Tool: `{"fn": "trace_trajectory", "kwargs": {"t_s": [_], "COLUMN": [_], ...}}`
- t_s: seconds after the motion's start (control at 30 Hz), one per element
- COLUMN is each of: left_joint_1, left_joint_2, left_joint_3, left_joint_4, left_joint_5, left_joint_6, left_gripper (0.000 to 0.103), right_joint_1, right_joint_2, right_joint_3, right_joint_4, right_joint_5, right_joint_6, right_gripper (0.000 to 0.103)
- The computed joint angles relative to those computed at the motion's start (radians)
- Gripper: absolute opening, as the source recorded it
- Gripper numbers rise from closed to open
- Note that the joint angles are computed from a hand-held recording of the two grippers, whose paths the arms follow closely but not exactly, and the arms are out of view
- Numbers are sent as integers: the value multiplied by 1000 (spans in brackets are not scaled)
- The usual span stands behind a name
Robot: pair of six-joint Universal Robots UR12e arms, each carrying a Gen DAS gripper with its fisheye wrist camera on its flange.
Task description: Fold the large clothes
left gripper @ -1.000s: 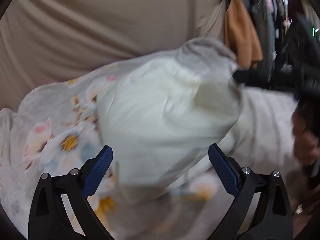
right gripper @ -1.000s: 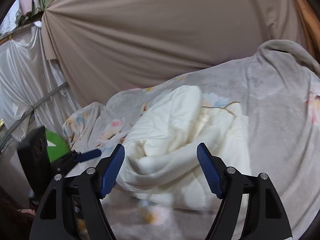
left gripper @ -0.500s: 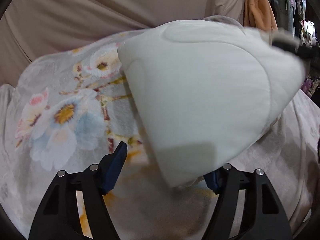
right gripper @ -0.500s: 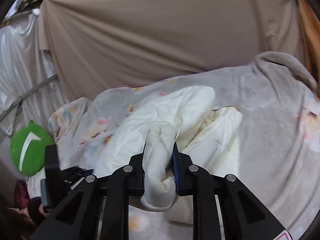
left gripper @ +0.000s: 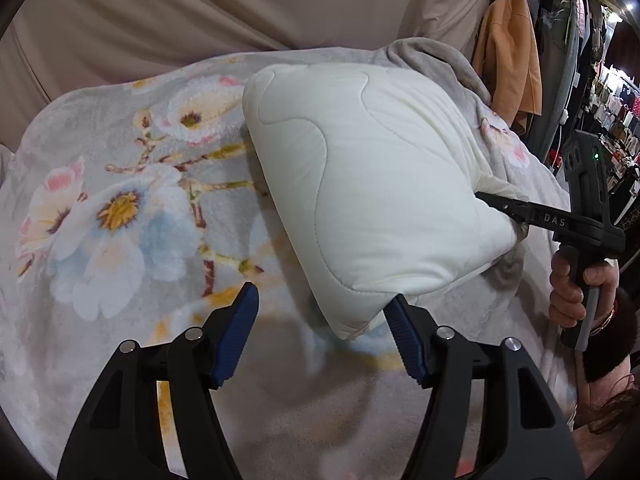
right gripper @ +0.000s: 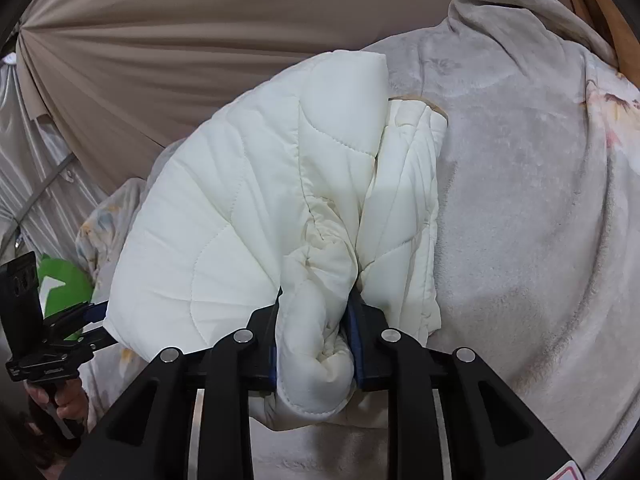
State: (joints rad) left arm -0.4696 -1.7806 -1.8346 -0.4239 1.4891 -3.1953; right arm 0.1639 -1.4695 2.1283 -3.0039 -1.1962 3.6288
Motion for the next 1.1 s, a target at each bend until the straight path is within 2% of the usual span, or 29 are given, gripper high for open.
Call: {"fn": "trace_trajectory", "kwargs": {"t_s": [0.13, 0.2, 0.3, 0.37, 0.47, 0.6, 0.73, 0.83, 0.9, 1.0, 1.1], "left_joint_1": [-5, 2, -13, -25, -31, -32, -34, -37, -43, -47, -49], "left_joint_2": [11, 28, 36, 18, -39, -111, -121, -122, -124, -125, -126], "left_joint_3": [-3, -24, -30, -10, 50, 107, 111, 112, 114, 114, 115], "left_joint_4": [20, 84, 166, 191, 160, 78, 89, 88, 88, 90, 92], "left_joint_5": [2, -34, 29, 81, 94, 94, 102, 112, 128, 145, 149], "left_joint_6": [-7, -13, 15, 21, 24, 4, 0, 4, -3, -4, -3], "left_gripper": [62, 62, 66, 67, 67, 68, 68, 68, 68, 68, 69], "right_joint_1": [2, 2, 15, 15, 10, 1, -18, -21, -11, 10, 16], "right_joint_2": [-5, -5, -4, -4, -5, -17, -50, -47, -29, 23, 79], "right_joint_3": [5, 6, 1, 2, 2, 7, -2, -53, -104, -196, -258], "right_joint_4": [-10, -12, -8, -6, -8, -5, -7, -10, 31, 164, 306], "right_joint_5": [-13, -4, -30, -37, -22, -9, 6, -26, -82, -171, -173], "right_joint_6": [10, 9, -8, -15, -5, 18, 54, 56, 53, 43, 40], "right_gripper": [23, 25, 26, 26, 27, 35, 43, 56, 63, 66, 66]}}
